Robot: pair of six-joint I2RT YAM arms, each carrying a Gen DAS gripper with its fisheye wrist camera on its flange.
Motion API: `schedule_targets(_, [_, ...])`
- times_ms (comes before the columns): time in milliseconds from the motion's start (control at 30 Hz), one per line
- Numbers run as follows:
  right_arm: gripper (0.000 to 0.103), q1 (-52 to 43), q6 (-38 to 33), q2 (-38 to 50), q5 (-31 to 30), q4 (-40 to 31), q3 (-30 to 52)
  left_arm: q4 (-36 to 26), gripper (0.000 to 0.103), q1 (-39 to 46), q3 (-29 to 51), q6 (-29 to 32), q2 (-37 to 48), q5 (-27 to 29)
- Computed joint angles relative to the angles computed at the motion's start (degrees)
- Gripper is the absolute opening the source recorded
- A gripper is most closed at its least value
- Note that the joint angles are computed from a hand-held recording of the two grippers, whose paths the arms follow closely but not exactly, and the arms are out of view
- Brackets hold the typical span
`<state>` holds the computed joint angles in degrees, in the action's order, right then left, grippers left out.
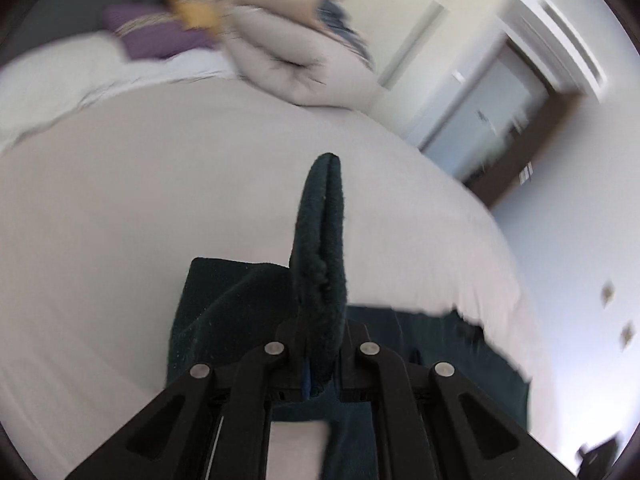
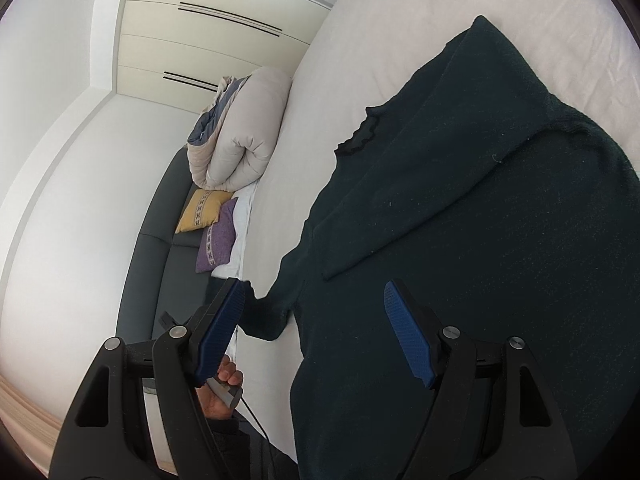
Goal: Fold small clothes
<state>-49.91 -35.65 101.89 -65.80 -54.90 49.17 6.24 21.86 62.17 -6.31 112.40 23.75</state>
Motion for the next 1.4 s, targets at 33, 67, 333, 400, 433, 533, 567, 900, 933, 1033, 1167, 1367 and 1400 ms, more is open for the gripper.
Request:
schedule_targets(33, [0.072,0.87,2.1,0.35,0.31,2.28,0.14,2.2,0.007,-6.12,-3.96,4.33,-2.5,-6.14])
schedule_targets(67, [0.072,1.49,3.68,0.56,0.68,4.05,0.21,5.83,0.007,-12.25,-7.71,8.25,-3.73,-13.09])
schedule_targets(333, [0.072,13.24,17.84,10.99,2.88,16.73,3.09,31.68,0.008,-36.39,-20.68,22.84,10.48,-43.13])
schedule_targets(400, [0.072,17.31,21.98,14.32,1.49,20.26,3.74,33.12,0.01,-35.44,-21.48,22.9,9.94,-41.97])
schedule_targets(433, [0.072,19.68,25.34,15.76,0.95,23.04,3.78,33.78,0.012,-35.77,-22.75,22.09,9.0,-41.9])
schedule_targets(533, [0.071,25.61,35.12,19.03,0.47,30.9,4.42,35.01,0.013,-35.0,-23.74,21.48,8.93,-39.71])
schedule_targets(567, [0.07,27.57,37.71,19.62,0.46,33.06,4.62,34.3,0.014,-34.76,-23.34,21.17,9.05,-39.35])
schedule_targets(900, [0.008,39.46,52.0,25.0,6.83,42.71,10.48,34.77,0.067,-30.12,-27.51,16.65,3.97,-30.33])
schedule_targets(933, [0.008,39.79,50.93,23.93,8.08,42.55,10.27,35.21,0.071,-28.98,-28.92,15.83,2.54,-27.45])
schedule_targets(1033, [0.007,39.64,47.15,18.52,12.48,41.02,9.7,36.26,0.073,-25.59,-32.84,12.95,-1.08,-20.59])
schedule_targets(1167, [0.007,37.63,39.34,13.02,21.82,32.74,13.91,34.5,0.073,-22.0,-35.45,9.19,-3.38,-15.31])
schedule_targets(1367, [0.007,34.12,34.38,13.48,34.47,28.2,21.58,30.35,0.067,-21.73,-35.82,7.64,-2.65,-12.9])
schedule_targets(1400, [0.007,33.26,33.45,14.21,36.18,28.09,22.66,30.62,0.067,-22.15,-36.29,7.74,-2.93,-13.21])
